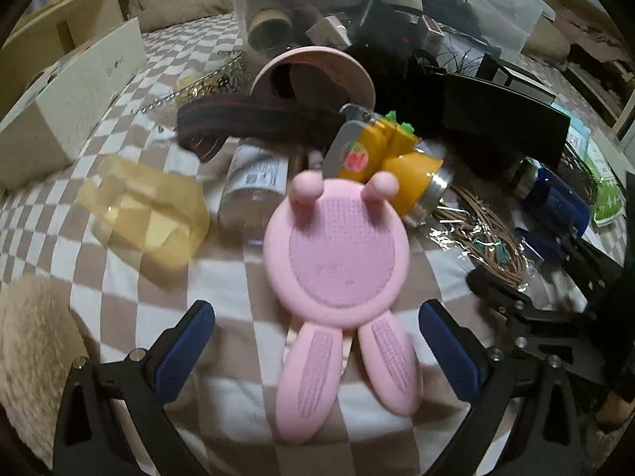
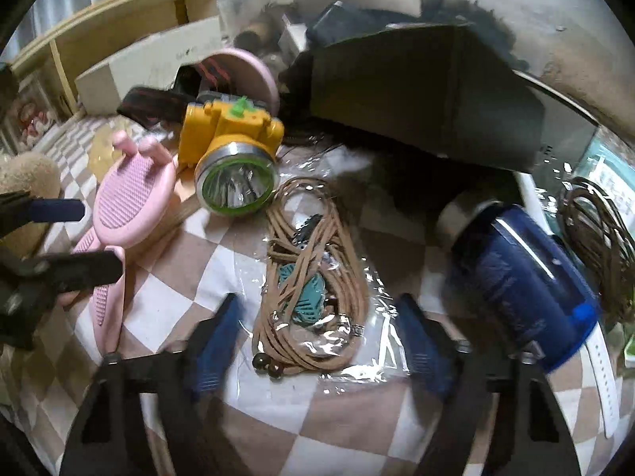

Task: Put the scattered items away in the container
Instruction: 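Grasp the pink bunny mirror with the left gripper while the right grasps the bag of tan cords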

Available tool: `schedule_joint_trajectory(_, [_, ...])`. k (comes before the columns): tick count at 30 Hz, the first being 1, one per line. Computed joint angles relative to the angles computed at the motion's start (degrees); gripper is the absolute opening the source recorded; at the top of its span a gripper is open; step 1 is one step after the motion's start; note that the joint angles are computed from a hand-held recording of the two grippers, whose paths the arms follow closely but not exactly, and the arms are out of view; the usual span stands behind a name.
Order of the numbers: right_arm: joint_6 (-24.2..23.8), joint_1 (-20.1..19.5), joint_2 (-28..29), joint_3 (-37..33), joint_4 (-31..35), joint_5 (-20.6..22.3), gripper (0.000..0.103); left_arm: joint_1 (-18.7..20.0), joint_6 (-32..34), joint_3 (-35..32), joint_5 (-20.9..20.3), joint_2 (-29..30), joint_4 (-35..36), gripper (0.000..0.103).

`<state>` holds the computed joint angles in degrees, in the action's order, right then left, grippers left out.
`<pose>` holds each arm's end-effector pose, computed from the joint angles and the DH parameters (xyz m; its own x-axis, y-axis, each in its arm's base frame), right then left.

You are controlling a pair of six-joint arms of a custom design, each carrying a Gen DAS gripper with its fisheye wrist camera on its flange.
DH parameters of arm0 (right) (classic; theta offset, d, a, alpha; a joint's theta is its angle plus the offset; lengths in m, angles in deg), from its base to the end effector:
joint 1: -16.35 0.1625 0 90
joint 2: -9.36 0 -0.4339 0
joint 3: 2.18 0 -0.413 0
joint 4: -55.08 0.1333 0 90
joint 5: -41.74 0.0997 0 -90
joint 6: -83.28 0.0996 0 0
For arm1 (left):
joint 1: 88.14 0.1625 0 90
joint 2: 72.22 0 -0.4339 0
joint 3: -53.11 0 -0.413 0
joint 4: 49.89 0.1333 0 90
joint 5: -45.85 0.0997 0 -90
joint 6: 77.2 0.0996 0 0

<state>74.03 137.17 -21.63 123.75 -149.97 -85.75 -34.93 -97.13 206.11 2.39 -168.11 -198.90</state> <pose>0.2967 -0.3554 -0.0655 -0.7010 -0.3535 0.6194 -0.6016 0.7595 -0.2475 -0.0040 -0.3487 0.1821 -0.7354 0.0963 -0.6707 0.3700 0.8863 -0.2785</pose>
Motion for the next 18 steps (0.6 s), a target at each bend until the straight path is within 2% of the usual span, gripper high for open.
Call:
schedule_joint_trajectory(3, [-0.55, -0.57, -0.31, 1.19, -2.7, 0.71, 0.064, 0.71, 0.92, -0.75, 0.62, 0.41, 0.34, 0.1])
schedule_joint_trajectory(5, [-0.82, -0.72, -0.64, 1.79, -3.42, 1.03, 0.06, 0.86, 0.95, -0.47, 1.79, 0.91, 1.64, 0.083])
schedule_joint_trajectory(9, [-0.39, -0.26, -1.76, 3.67, -3.56, 1.33, 0.056, 1.59, 2.51, -0.74, -0.59, 1.87, 1.33, 0.066])
schedule_joint_trajectory(11, [-0.51, -0.51, -1.48, 4.08, -4.13, 1.76, 0.056, 0.66, 2.34, 0.11, -0.63, 2.16, 0.83, 0.064])
schedule_joint_trajectory(12, [0.84, 0.54, -2.05, 4.91, -3.65, 1.18, 0.056, 0.63, 2.91, 0.26, -0.68, 2.23, 0.34, 0.063])
schedule_joint_trajectory(13, [2.34, 1.69, -0.28, 3.35, -2.67, 1.18, 0.056, 0.78, 3.61, 0.35, -1.04, 2.02, 0.1, 0.062])
schedule_joint_trajectory(14, [5.92, 2.44, 0.9, 2.97, -4.0, -1.22, 0.056, 1.08, 4.04, 0.46, -1.64, 1.54, -0.08, 0.06])
schedule_joint_trajectory(15, [7.1, 3.18, 0.57, 3.47, -2.92, -1.94, 0.056, 1.71, 4.52, 0.41, -2.37, 1.09, -0.25, 0.059])
schedule_joint_trajectory(18, [7.76, 4.26, 0.66, 4.74, -3.5, -2.34, 0.056, 1.94, 4.54, 0.95, -4.38, -1.77, 1.17, 0.054])
